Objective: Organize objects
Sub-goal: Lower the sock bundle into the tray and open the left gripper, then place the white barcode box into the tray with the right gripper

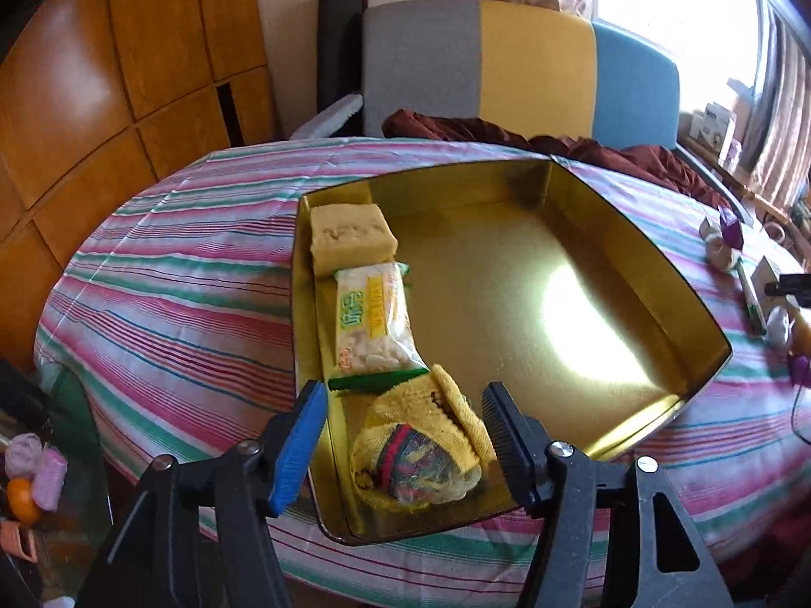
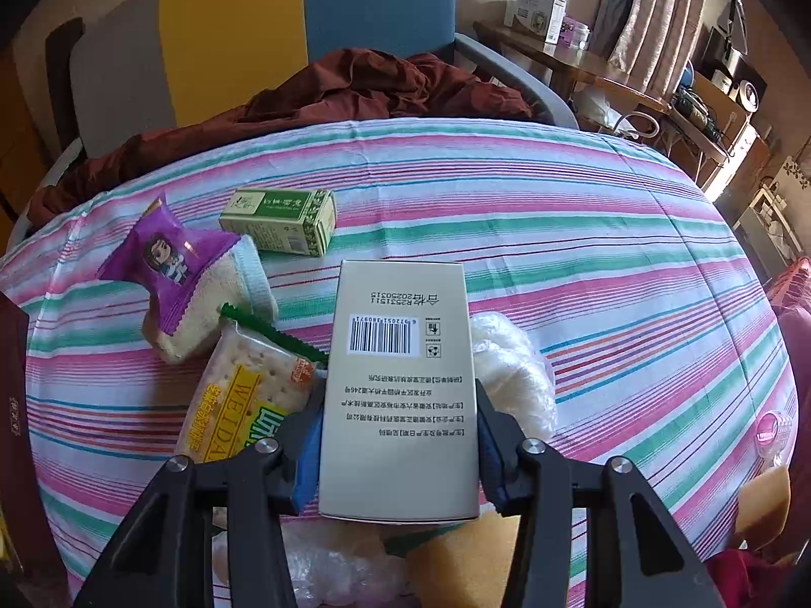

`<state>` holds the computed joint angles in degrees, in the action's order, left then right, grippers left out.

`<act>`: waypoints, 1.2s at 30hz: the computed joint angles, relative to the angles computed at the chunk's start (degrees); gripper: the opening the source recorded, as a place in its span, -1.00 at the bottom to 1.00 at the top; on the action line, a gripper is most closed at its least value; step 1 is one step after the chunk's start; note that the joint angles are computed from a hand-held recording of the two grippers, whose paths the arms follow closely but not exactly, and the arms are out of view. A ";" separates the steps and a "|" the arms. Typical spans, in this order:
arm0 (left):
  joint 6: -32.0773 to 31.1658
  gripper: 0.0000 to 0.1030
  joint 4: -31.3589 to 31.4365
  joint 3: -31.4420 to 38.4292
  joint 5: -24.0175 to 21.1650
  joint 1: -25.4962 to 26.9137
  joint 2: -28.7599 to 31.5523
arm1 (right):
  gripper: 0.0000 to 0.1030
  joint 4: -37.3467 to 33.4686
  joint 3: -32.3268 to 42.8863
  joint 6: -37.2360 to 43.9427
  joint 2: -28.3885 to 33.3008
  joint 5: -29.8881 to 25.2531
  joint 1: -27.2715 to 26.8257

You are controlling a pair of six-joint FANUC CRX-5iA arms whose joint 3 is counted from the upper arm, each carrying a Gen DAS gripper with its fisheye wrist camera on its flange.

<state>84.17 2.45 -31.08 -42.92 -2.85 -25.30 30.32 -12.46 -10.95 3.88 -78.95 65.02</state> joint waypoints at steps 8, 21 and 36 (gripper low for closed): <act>-0.93 0.27 4.19 -1.98 2.47 3.38 -3.04 | -0.04 8.73 -0.77 -6.47 -2.85 0.11 4.01; -4.85 0.31 11.35 -6.11 2.93 9.26 -7.24 | -0.03 13.33 21.71 12.58 13.12 16.25 8.49; -10.11 0.44 17.56 -10.46 2.72 15.18 -10.56 | 0.02 -12.37 65.60 41.68 43.59 5.44 7.70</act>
<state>74.06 20.01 -41.54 -40.20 12.33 -35.87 17.96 53.14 30.73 47.47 -73.51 72.72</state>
